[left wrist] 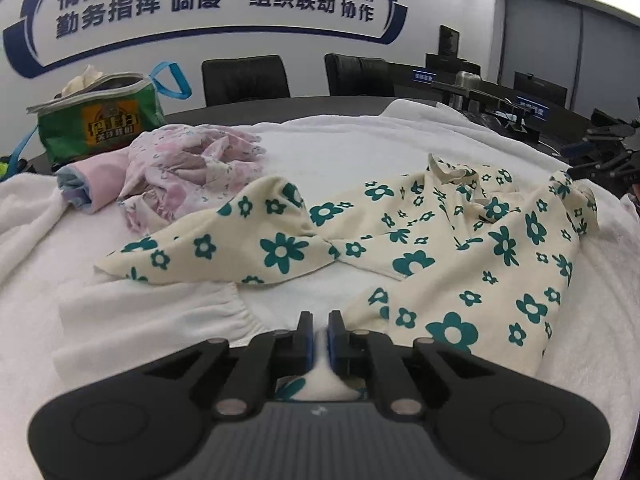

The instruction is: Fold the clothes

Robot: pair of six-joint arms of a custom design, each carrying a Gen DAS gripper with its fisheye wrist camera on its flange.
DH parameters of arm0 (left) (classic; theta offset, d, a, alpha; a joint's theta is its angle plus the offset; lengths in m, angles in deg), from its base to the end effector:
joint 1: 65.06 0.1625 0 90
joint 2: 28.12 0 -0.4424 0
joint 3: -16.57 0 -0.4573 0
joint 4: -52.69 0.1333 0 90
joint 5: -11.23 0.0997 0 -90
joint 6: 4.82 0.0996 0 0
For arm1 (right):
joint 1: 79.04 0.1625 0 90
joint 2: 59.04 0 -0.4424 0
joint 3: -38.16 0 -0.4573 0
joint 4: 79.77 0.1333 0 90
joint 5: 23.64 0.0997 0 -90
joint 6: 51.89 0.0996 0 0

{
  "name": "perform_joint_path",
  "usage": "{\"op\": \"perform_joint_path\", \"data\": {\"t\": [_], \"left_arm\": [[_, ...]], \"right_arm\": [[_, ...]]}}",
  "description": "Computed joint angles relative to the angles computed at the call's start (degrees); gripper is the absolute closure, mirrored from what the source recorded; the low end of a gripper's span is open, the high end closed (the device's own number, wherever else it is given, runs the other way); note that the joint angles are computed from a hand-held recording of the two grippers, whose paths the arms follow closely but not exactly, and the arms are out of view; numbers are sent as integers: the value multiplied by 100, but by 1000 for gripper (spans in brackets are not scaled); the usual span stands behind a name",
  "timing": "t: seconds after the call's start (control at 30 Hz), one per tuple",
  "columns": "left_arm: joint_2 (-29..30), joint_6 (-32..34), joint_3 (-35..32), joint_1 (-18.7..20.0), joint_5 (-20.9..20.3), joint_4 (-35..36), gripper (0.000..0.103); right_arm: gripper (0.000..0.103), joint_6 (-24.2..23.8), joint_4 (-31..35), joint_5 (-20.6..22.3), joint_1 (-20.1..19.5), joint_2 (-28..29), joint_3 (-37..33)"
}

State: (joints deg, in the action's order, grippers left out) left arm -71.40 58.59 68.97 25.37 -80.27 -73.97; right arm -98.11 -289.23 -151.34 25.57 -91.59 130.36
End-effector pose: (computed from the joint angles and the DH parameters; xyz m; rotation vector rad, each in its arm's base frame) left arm 0.1375 -0.9070 0.3511 1.4944 2.4221 -0.6117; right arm 0.2522 -0.6806 0.0524 0.6999 -1.9979 0.9564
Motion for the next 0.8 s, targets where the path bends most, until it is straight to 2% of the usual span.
{"op": "perform_joint_path", "data": {"t": [0.03, 0.07, 0.1, 0.13, 0.17, 0.2, 0.23, 0.27, 0.3, 0.33, 0.37, 0.4, 0.43, 0.5, 0.53, 0.57, 0.6, 0.7, 0.73, 0.77, 0.8], "left_arm": [[-25, -75, -13, 3, -18, 42, 93], [-50, -150, -27, 6, -36, 85, 92], [-85, -198, -30, 18, -89, 110, 89], [-151, -166, 1, 58, -244, 79, 73], [-215, -136, 28, 98, -400, 51, 61], [-285, -91, 79, 143, -563, -26, 34], [-364, 3, 169, 203, -731, -181, 19], [-406, 113, 164, 263, -860, -137, 18], [-427, 195, 117, 314, -945, -15, 18], [-384, 166, -49, 328, -860, 319, 21], [-311, 44, -255, 312, -641, 689, 32], [-198, -135, -542, 286, -369, 1176, 76], [-64, -316, -880, 275, -208, 1717, 97], [19, -471, -1201, 313, -273, 2225, 98], [-26, -451, -1186, 318, -260, 2249, 99], [-80, -402, -1150, 324, -236, 2286, 99], [-144, -356, -1070, 326, -196, 2272, 99], [-445, -268, -428, 297, 24, 1718, 99], [-587, -300, -100, 294, -27, 1308, 94], [-724, -383, 178, 291, -127, 959, 94], [-845, -434, 424, 286, -241, 641, 89]], "right_arm": [[57, 255, 41, 300, -34, -132, 163], [57, 402, 86, 839, -71, -279, 403], [55, 343, 102, 1356, -113, -354, 595], [54, 229, 96, 1634, -141, -335, 681], [50, 157, 105, 1728, -162, -268, 693], [49, 131, 136, 1728, -177, -187, 675], [49, 158, 183, 1591, -192, -80, 609], [50, 172, 199, 1489, -224, 22, 547], [54, 284, 278, 1512, -282, 60, 520], [60, 525, 466, 1618, -359, 44, 508], [81, 775, 634, 1703, -418, 27, 495], [91, 1036, 766, 1823, -458, -24, 502], [93, 1288, 876, 2037, -510, -116, 530], [99, 1637, 1003, 2833, -654, -393, 764], [100, 1736, 1081, 3160, -713, -529, 879], [100, 1780, 1211, 3280, -739, -644, 957], [100, 1837, 1362, 3280, -754, -746, 1014], [100, 2146, 1668, 2396, -687, -824, 994], [98, 2187, 1652, 2173, -665, -776, 949], [98, 2188, 1589, 2055, -646, -739, 935], [94, 2075, 1349, 2039, -604, -697, 964]]}}
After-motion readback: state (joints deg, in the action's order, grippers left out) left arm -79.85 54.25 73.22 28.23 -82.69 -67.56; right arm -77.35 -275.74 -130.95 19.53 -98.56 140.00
